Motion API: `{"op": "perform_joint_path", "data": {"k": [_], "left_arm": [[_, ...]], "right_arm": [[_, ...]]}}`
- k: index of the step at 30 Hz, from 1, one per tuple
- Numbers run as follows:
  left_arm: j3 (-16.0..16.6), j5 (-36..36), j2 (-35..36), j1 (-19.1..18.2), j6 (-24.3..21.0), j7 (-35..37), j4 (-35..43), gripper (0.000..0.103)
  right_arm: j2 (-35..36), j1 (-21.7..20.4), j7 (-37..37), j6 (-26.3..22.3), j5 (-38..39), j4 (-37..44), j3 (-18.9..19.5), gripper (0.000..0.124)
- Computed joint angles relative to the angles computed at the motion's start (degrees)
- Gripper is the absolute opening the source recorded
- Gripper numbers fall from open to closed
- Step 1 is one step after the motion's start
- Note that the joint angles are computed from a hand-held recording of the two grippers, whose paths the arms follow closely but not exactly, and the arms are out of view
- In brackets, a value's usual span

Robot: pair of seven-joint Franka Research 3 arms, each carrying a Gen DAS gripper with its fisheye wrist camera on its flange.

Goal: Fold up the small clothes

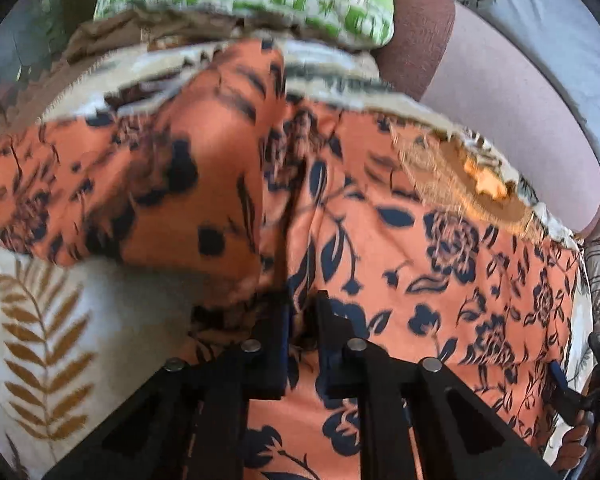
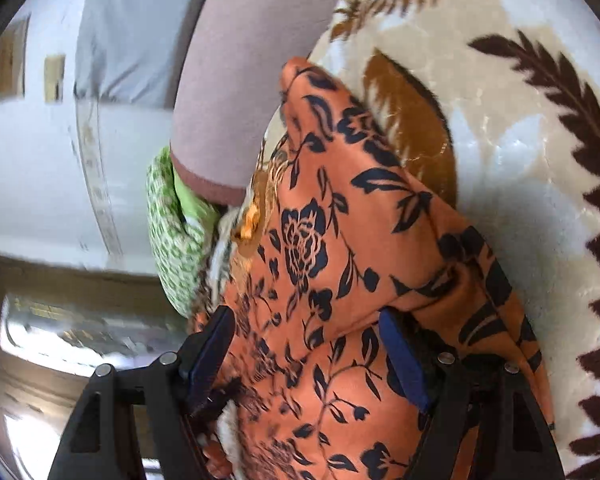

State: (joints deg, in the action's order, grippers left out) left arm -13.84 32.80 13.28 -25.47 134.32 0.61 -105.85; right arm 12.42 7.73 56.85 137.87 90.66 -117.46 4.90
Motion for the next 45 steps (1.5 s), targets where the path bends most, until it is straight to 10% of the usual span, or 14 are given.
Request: {"op": "perform_joint_path", "data": {"k": [6,11,16,20,23,26,29,31,38,42,45], "left_arm": [[0.93,16.28,-1.7,-3.95,-9.06,-4.35,3.28,0.005],[0.05,6.76,0.52,-0.85,-9.13,0.85,1.48,0.005],[-0.37,15.16,0.7,-3.58,-9.19,-0.01,2.9,0.055],[-0.37,16.41,7.02,-6.04,-13.19,7.61,10.31,0.059],[0.44,13.08,8.23,-5.95,-11.83,8.51,10.09,0.059],[1.19,13.29,7.58,-6.5,-10.75,7.61,8.59,0.062],[1.57,13.7,6.7,-6.24,-9.27,6.24,6.65,0.067],[1.49,13.56,6.49,-6.1,-8.72,5.77,6.19,0.068],[1.1,14.42,4.92,-6.53,-9.55,5.04,5.16,0.068],[0.49,14.45,1.9,-5.99,-8.39,2.68,1.97,0.068],[-0.33,13.22,-2.21,-4.76,-5.64,-0.26,-2.3,0.072]], "right_arm": [[0.17,5.15,0.55,-0.04,-3.1,-0.01,-4.71,0.077],[-2.57,5.28,1.42,0.95,-11.29,-0.78,-4.2,0.077],[-2.81,8.29,1.96,9.85,-23.2,3.33,-6.02,0.077],[7.43,8.83,13.08,11.03,-40.55,15.37,-7.12,0.077],[13.72,2.47,15.54,8.78,-44.96,23.32,-0.59,0.062],[17.86,2.7,16.86,5.95,-40.44,27.79,-2.65,0.014],[19.46,-0.56,23.33,9.59,-30.58,25.92,-0.91,0.007],[19.5,-4.37,19.65,10.35,-21.14,24.27,3.04,0.007],[10.01,2.28,18.18,14.04,-35.27,17.42,-1.6,0.015],[5.15,0.36,5.87,7.79,-30.13,13.08,1.55,0.016],[8.88,3.94,14.09,2.07,-38.2,14.2,-3.19,0.024]]}}
